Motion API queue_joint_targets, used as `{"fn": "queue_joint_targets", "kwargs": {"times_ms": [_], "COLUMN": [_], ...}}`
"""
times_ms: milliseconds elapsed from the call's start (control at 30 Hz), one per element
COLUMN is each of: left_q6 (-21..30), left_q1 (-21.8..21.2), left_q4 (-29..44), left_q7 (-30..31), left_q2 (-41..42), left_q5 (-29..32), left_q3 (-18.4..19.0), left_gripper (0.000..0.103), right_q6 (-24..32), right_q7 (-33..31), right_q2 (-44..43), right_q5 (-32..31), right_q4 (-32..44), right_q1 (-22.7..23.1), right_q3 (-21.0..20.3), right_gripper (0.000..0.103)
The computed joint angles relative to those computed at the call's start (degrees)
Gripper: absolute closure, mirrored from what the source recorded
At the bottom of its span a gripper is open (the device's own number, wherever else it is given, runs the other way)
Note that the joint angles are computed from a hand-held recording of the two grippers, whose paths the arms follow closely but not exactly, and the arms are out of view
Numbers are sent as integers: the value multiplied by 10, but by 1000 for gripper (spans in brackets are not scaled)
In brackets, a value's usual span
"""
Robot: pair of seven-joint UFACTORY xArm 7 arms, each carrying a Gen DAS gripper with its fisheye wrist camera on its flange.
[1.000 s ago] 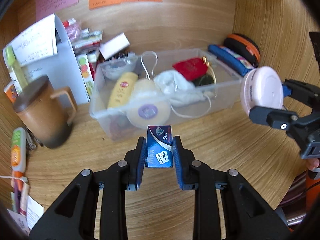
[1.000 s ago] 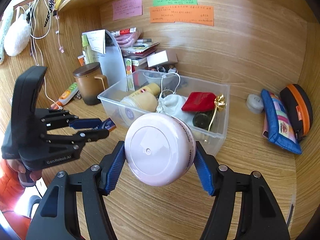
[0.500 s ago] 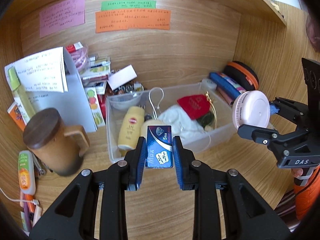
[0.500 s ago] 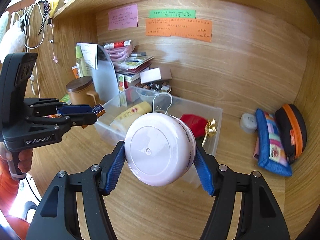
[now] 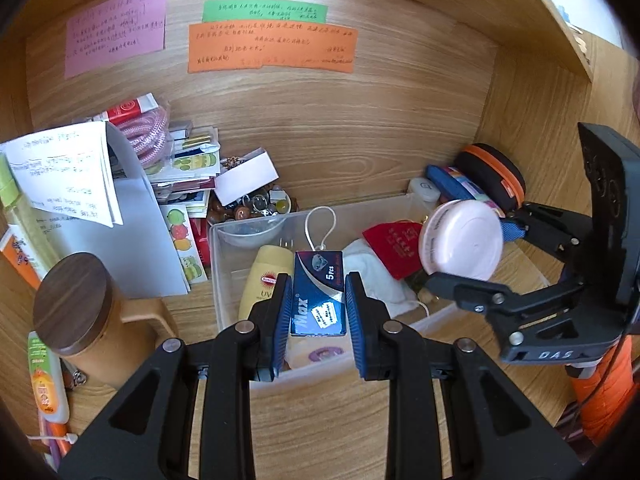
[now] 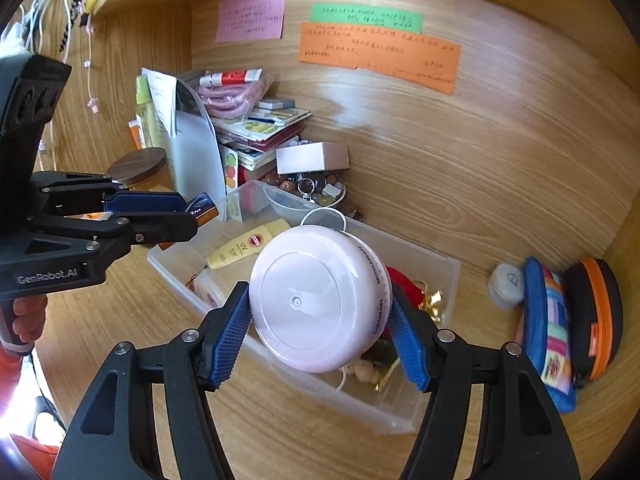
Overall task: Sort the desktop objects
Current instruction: 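Carry the Max box and pink container with both tools over the bin, then open the left tool to drop the Max box while right tool releases the pink container into the bin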
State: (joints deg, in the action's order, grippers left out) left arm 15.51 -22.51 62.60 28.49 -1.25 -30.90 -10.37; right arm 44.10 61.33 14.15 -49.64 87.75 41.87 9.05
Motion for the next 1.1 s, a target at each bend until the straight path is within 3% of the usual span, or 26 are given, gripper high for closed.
{"fn": "queue_joint_targets", "kwargs": {"times_ms": [533, 833, 1100], "left_q6": [52, 82, 75], "left_q1": [36, 46, 50], "left_q4": [108, 147, 148], "left_q7": [-67, -91, -88], "left_q2": [122, 166, 172], "left_q5": [98, 123, 120], "left_q3": [-18, -25, -31], "left_gripper": [77, 77, 76], "right_q6": [0, -4, -11], "right_q7": [-121, -138, -149], "right_q2": [115, 132, 135], "right_q5": [113, 143, 164], "right_q4": [112, 116, 116], "right_q1": [-1, 2, -2], "right_q3": [-40, -56, -55], "right_gripper": [41, 40, 37]}}
